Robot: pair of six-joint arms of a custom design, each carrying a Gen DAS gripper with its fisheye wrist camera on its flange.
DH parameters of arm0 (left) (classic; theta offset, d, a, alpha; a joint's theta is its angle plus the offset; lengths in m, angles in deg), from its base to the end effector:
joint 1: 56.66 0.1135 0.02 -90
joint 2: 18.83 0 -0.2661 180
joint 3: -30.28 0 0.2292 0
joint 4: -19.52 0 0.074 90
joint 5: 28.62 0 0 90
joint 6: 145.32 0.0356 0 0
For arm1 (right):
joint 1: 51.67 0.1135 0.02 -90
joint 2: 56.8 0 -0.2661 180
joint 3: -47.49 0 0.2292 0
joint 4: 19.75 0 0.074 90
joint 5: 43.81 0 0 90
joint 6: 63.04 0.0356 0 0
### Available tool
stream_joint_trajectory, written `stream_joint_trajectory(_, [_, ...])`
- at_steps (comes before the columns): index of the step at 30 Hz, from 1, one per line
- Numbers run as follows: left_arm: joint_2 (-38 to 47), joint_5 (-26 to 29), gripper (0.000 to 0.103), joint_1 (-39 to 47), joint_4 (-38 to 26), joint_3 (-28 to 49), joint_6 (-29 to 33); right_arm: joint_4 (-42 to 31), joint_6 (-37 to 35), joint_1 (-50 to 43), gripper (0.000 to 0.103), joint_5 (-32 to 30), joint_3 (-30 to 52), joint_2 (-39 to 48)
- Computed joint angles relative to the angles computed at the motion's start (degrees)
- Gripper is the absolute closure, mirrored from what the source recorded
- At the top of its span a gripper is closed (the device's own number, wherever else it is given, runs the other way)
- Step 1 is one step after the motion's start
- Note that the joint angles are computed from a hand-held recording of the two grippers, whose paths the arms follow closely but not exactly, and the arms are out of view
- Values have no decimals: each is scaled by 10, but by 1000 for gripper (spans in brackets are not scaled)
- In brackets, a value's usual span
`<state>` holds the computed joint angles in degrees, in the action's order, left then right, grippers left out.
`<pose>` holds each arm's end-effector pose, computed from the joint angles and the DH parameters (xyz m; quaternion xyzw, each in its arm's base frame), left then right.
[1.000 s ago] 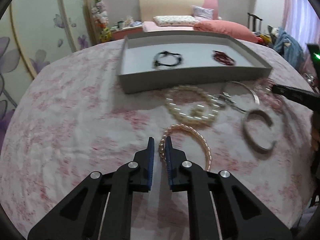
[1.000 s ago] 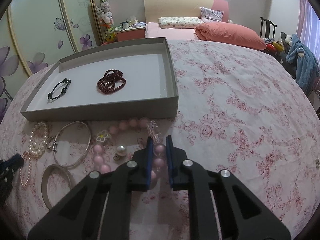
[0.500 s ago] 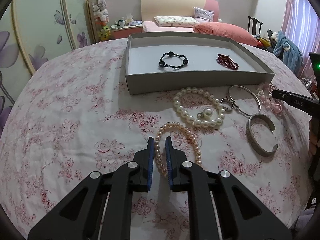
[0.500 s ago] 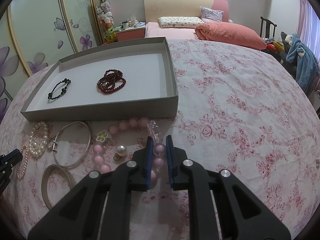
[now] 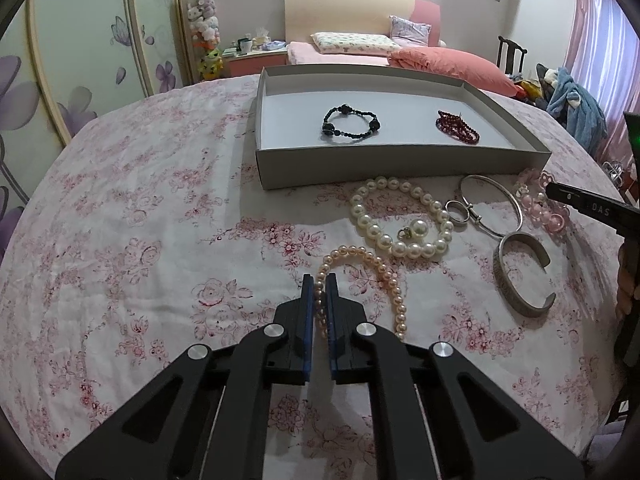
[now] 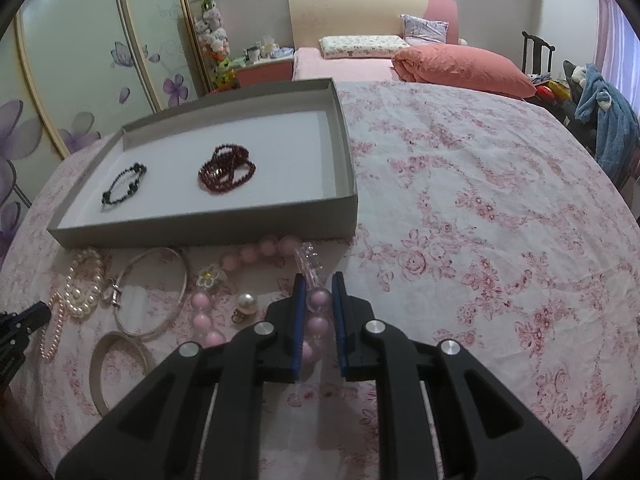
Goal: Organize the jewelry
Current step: 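Grasp the pink crystal bracelet with the right tool while the left tool grasps the pink pearl bracelet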
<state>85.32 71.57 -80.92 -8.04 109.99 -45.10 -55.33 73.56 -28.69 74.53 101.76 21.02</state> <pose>0.3264 -0.1540 0.1908 0.3067 0.8909 -0.1230 0.3116 0.2165 0.0735 0.1916 0.2551 0.9015 -0.0466 0.3466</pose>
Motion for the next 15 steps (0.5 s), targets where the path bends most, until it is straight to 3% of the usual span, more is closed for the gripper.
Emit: stream_joint_trajectory(15, [-26,90,97,23,13,0,-23,13,2,66,89,31,9,-84])
